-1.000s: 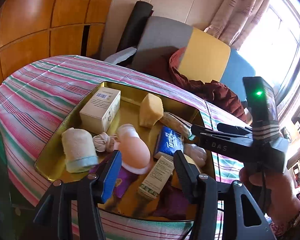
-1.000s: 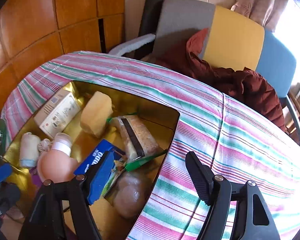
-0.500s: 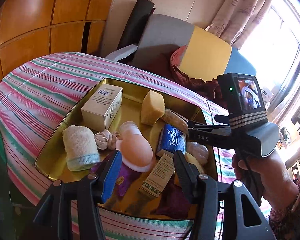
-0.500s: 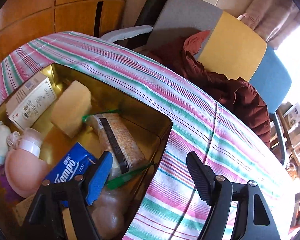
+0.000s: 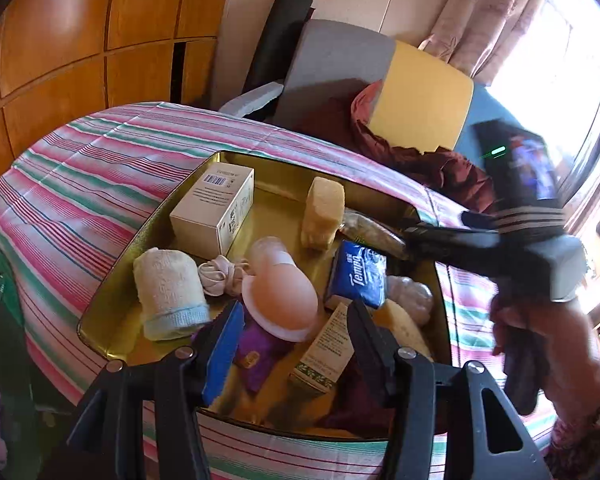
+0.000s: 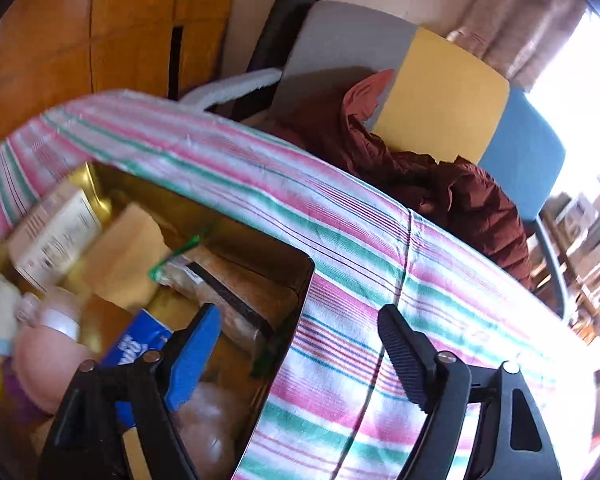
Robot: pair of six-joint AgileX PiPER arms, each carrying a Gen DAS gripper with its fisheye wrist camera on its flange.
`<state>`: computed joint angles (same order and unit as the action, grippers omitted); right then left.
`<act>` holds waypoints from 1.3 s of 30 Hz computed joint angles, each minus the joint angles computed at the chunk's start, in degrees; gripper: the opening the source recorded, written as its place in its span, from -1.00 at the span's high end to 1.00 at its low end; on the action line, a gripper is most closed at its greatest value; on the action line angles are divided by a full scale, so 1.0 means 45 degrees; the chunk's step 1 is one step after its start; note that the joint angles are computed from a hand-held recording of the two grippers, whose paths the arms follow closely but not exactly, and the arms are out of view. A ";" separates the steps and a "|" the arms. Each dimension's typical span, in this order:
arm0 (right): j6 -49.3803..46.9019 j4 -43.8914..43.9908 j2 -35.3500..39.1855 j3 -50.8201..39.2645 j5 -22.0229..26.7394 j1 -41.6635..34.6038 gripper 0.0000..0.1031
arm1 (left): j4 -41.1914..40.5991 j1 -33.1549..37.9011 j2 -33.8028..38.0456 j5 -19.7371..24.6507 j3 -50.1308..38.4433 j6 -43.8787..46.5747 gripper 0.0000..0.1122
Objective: Organize objects
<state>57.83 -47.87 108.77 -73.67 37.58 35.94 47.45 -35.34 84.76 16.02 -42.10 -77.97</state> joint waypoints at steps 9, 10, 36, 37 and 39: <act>0.1251 0.1082 -0.2069 0.2222 -0.0876 0.0523 -0.77 | 0.0527 -0.0543 -0.0114 0.1010 -0.0322 -0.0314 0.03; 0.1522 0.1016 -0.2241 0.2462 -0.0923 0.0656 -0.79 | 0.0560 -0.0595 -0.0130 0.1176 -0.0369 -0.0299 0.03; 0.4510 0.0994 -0.3562 0.2729 0.2146 0.3787 -0.99 | 0.0511 -0.0499 -0.1736 0.3514 -0.0278 0.0110 0.03; 0.4653 0.0908 -0.3554 0.2696 0.2332 0.3872 -0.99 | 0.0465 -0.0546 -0.1776 0.3582 -0.0285 0.0120 0.03; 0.4878 0.0796 -0.3614 0.2728 0.2451 0.3956 -0.99 | 0.0413 -0.0646 -0.1795 0.3788 -0.0341 0.0168 0.03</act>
